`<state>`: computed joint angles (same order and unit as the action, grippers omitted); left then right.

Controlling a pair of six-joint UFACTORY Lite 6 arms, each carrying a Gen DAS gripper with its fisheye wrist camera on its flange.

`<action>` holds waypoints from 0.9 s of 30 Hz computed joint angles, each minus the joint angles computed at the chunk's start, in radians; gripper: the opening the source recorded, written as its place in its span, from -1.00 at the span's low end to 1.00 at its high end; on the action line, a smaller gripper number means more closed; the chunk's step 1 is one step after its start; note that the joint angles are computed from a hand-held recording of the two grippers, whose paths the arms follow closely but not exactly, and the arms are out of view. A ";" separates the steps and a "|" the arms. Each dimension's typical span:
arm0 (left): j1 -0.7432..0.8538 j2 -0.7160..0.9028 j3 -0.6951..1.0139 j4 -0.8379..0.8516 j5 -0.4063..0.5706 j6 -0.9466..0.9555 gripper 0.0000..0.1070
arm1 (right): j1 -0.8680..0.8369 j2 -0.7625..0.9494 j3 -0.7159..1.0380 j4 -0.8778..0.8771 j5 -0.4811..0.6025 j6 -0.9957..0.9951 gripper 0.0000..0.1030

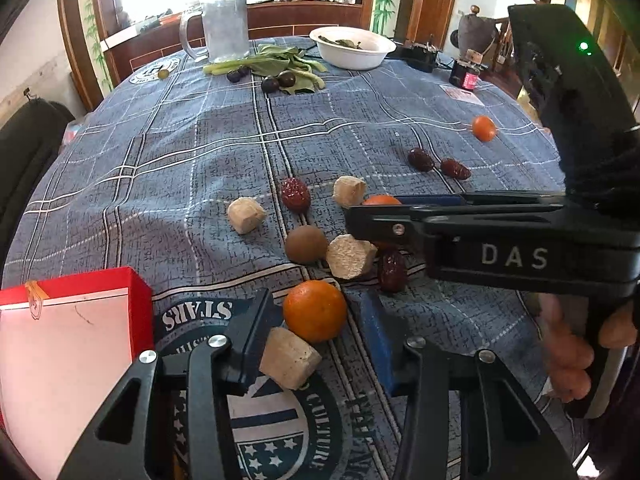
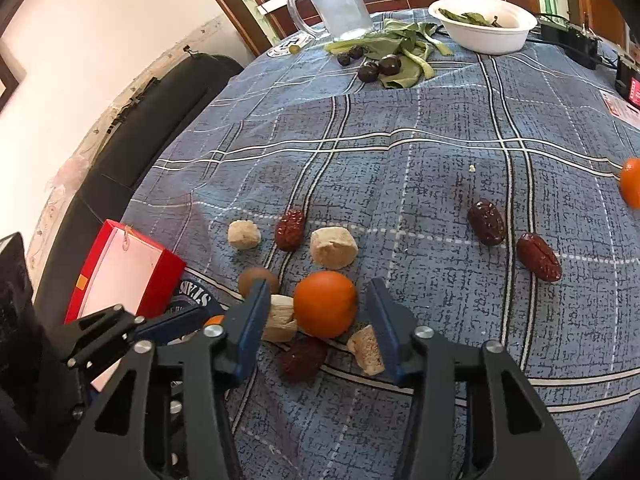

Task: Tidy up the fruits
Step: 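Grasp an orange with the left gripper while the right gripper grasps another orange, then carry both oranges over the red box and open both grippers to drop them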

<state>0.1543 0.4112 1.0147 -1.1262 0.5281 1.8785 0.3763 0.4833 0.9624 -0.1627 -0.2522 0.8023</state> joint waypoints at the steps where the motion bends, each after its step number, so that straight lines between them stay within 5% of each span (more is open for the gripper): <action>1: 0.000 0.002 0.003 0.001 -0.001 0.000 -0.23 | 0.000 -0.006 -0.003 -0.011 0.004 0.011 -0.16; 2: 0.000 0.006 0.008 0.007 -0.001 -0.005 -0.25 | -0.002 -0.011 -0.006 -0.013 0.012 0.014 -0.31; 10: 0.005 -0.001 0.009 0.014 0.001 -0.029 -0.45 | -0.020 -0.064 -0.069 -0.104 -0.015 0.114 -0.32; 15: 0.052 -0.060 -0.010 -0.033 0.032 -0.003 -0.45 | -0.005 -0.134 -0.137 0.109 -0.051 -0.082 -0.33; 22: 0.299 -0.147 0.001 -0.050 0.190 0.021 -0.45 | 0.022 -0.194 -0.190 0.159 -0.137 -0.128 -0.33; 27: 0.465 -0.124 0.054 -0.101 0.214 0.092 -0.45 | 0.145 -0.173 -0.119 0.243 -0.101 -0.183 -0.33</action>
